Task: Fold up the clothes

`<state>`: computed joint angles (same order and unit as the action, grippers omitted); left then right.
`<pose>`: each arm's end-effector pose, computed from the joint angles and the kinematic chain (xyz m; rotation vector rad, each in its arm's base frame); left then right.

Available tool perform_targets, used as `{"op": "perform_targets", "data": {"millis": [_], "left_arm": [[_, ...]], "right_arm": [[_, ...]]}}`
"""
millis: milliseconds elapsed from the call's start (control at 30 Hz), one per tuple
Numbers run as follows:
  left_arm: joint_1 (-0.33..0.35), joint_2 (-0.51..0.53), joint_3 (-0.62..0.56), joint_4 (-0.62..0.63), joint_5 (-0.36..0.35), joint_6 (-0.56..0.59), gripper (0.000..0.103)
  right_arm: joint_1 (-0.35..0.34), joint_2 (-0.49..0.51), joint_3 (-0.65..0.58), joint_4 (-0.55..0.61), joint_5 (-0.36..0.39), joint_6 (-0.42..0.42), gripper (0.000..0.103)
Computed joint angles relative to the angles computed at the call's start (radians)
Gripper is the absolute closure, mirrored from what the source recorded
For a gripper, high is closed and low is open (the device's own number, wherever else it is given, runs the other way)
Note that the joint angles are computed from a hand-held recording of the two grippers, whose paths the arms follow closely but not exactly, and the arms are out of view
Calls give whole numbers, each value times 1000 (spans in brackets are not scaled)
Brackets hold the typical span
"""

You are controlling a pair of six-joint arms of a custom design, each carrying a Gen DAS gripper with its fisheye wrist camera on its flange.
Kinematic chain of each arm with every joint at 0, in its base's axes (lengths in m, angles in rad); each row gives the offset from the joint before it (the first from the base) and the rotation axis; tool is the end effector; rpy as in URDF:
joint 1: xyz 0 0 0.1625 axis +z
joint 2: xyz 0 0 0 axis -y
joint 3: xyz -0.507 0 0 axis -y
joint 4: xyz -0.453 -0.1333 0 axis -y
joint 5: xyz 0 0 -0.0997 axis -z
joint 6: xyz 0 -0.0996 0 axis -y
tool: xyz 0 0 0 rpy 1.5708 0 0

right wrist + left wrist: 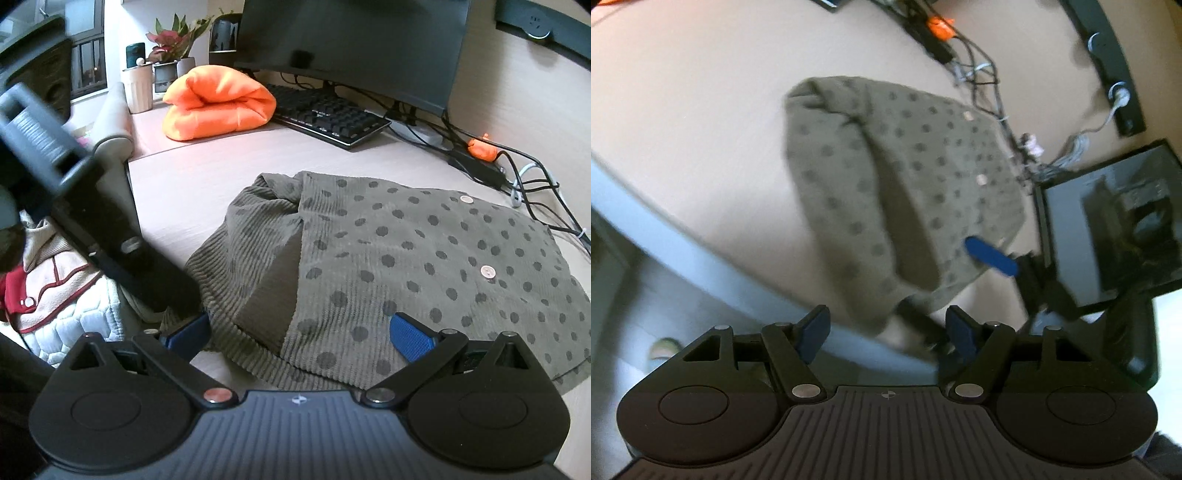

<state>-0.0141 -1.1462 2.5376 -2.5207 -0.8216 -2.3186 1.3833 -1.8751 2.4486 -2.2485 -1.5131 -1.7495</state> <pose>-0.3515 -0.1962 0.0702 -0.7612 2.6585 -1.2352 0.0736 -0.3581 0.3119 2.1744 -2.1871 0.1645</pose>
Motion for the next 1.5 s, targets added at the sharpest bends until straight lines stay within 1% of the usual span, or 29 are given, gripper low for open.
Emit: {"op": "perform_targets", "data": {"millis": [67, 167, 233, 333, 400, 467, 500, 533, 567, 600, 633, 700, 767, 800, 867, 900, 933, 967, 1033, 1100, 1167, 1267, 1333, 1400, 1500], "left_arm": [[20, 10, -2, -33, 25, 20, 29], [49, 27, 1, -119, 70, 64, 29], [70, 33, -6, -165, 98, 119, 29], [104, 31, -31, -175, 112, 209, 29], [120, 32, -43, -184, 114, 256, 29], [130, 36, -50, -194, 117, 284, 29], [133, 36, -52, -195, 118, 288, 28], [133, 33, -52, -186, 117, 282, 27], [129, 22, -52, -154, 117, 260, 26], [124, 6, -51, -112, 116, 233, 23], [116, -11, -51, -62, 116, 199, 21], [92, -57, -50, 72, 118, 100, 18], [68, -99, -45, 190, 111, 6, 16], [61, -113, -42, 226, 103, -27, 15], [59, -120, -34, 236, 86, -41, 13], [65, -112, -27, 196, 85, -13, 12], [73, -99, -17, 141, 86, 27, 11], [85, -78, -3, 53, 91, 75, 10], [114, -34, 14, -100, 93, 144, 10], [149, -1, 4, -162, 83, 199, 11], [171, 18, -18, -167, 81, 255, 11], [187, 30, -41, -180, 88, 335, 11], [193, 35, -50, -199, 97, 372, 11], [197, 38, -57, -212, 107, 403, 11], [202, 43, -65, -228, 115, 439, 11]], "right_arm": [[-7, -6, -2, 11, 7, -17, 0], [-18, -19, -9, 59, 24, -45, 1], [-25, -29, -10, 88, 41, -61, 1], [-26, -39, -1, 97, 49, -75, 1], [-22, -41, 25, 42, 51, -96, 1], [-16, -28, 56, -46, 51, -106, 1], [-10, -18, 63, -79, 49, -92, 2], [-4, -8, 66, -106, 48, -71, 4], [3, 3, 68, -133, 45, -50, 5], [9, 14, 71, -161, 43, -29, 6], [19, 27, 62, -165, 37, 16, 8], [39, 56, 30, -146, 22, 135, 11], [51, 87, -9, -105, 11, 268, 12], [55, 98, -20, -93, 8, 314, 12], [61, 115, -38, -75, 4, 389, 12], [63, 116, -39, -75, 2, 404, 12], [63, 112, -34, -82, 1, 397, 12], [62, 107, -28, -91, -1, 382, 12], [54, 88, -18, -102, 3, 331, 12], [40, 65, -6, -112, 13, 261, 12], [18, 35, 8, -118, 35, 168, 12], [-4, 3, 10, -77, 52, 88, 10], [-10, -8, 17, -66, 54, 53, 10], [-12, -11, 34, -89, 51, 26, 10], [-1, 3, 49, -115, 37, 30, 10]]}}
